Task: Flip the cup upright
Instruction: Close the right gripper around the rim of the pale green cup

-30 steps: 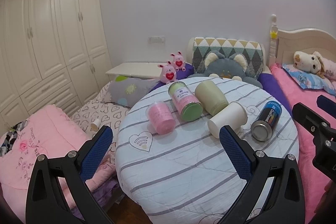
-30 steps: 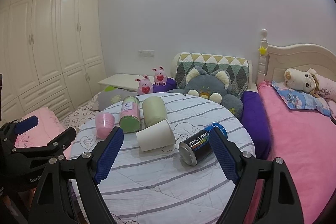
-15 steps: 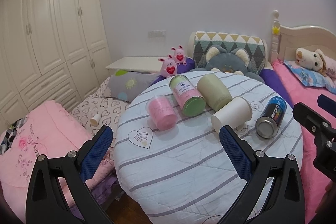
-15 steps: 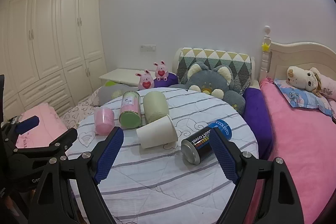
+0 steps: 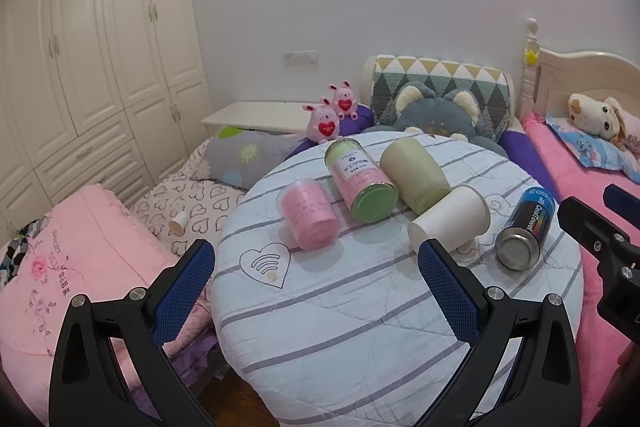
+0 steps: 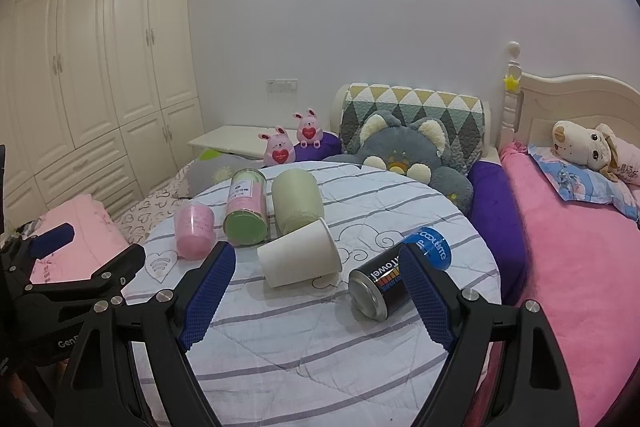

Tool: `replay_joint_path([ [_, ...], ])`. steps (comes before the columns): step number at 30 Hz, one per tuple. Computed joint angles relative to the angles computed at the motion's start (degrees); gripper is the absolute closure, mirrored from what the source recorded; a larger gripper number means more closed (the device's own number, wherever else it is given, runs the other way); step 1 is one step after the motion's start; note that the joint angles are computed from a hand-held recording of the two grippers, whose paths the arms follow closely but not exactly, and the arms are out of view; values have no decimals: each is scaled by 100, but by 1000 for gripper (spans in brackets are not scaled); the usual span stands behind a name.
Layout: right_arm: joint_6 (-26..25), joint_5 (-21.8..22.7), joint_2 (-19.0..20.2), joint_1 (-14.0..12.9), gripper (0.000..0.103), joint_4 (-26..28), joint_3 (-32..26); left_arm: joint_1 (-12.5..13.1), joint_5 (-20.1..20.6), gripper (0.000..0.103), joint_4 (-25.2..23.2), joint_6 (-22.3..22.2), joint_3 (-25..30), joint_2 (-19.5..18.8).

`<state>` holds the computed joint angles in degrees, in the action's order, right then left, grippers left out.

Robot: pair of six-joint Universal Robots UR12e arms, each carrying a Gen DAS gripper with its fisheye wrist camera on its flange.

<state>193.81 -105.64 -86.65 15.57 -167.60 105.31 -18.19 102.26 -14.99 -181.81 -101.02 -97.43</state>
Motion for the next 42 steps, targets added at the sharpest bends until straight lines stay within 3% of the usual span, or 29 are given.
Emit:
replay_joint_path([
  [17,199,70,136,-191,18,396,-94,130,-199,0,-240,-141,227,-250],
  [22,56,258,256,-263,18,622,-279,206,-181,0,-308,-188,303,-317],
  [27,-175,719,531,-378,18,837,-666,311,-233,0,-438,-241,516,-484],
  [36,-586,1042,1207,-441,18,1751,-1631,420,-522,0,-934,-324,1243,-990],
  [42,-712,1237,1601,-538,18,2648,-2243,433,-619,0,-1573,-381,1748,-1330],
])
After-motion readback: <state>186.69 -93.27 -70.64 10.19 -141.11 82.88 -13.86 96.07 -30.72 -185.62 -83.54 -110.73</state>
